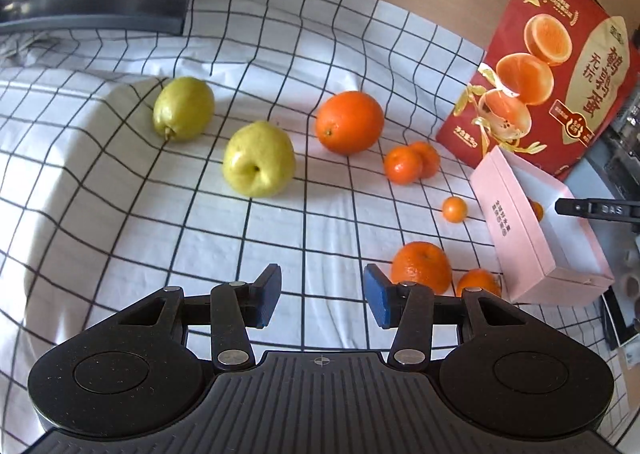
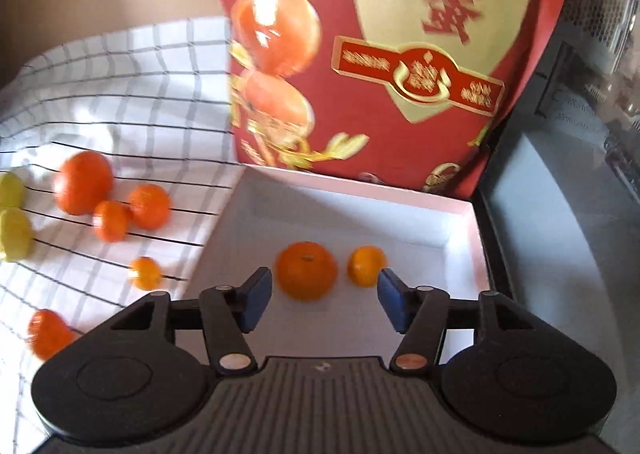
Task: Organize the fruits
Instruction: 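Carry both fruits over the pink box and open both tools to drop them, then grasp another small tangerine with the left tool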
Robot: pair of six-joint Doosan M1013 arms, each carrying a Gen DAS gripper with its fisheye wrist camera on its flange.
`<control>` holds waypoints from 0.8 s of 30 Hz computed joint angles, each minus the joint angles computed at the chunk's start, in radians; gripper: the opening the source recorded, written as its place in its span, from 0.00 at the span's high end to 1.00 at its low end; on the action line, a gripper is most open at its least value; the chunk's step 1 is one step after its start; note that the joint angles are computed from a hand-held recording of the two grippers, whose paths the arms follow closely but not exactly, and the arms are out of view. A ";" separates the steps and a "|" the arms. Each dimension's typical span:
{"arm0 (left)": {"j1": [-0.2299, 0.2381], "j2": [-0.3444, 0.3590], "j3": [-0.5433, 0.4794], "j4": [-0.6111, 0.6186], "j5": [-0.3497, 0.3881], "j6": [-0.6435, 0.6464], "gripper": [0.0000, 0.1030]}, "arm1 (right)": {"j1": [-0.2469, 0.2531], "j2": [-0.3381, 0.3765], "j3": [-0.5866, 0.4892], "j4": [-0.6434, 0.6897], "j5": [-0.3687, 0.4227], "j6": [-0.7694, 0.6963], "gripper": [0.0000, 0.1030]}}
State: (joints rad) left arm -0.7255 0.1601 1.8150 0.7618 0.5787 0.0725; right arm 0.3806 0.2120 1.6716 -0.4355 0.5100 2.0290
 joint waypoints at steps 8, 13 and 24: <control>0.016 0.012 -0.016 -0.128 -0.133 0.267 0.51 | 0.086 -0.074 0.121 -0.186 -0.096 0.137 0.35; 0.018 0.040 -0.058 -0.212 -0.152 0.467 0.51 | 0.136 -0.092 0.163 -0.148 -0.101 0.100 0.34; 0.063 0.168 -0.271 -0.530 -0.120 0.950 0.51 | 0.195 -0.082 0.197 -0.171 -0.050 0.192 0.34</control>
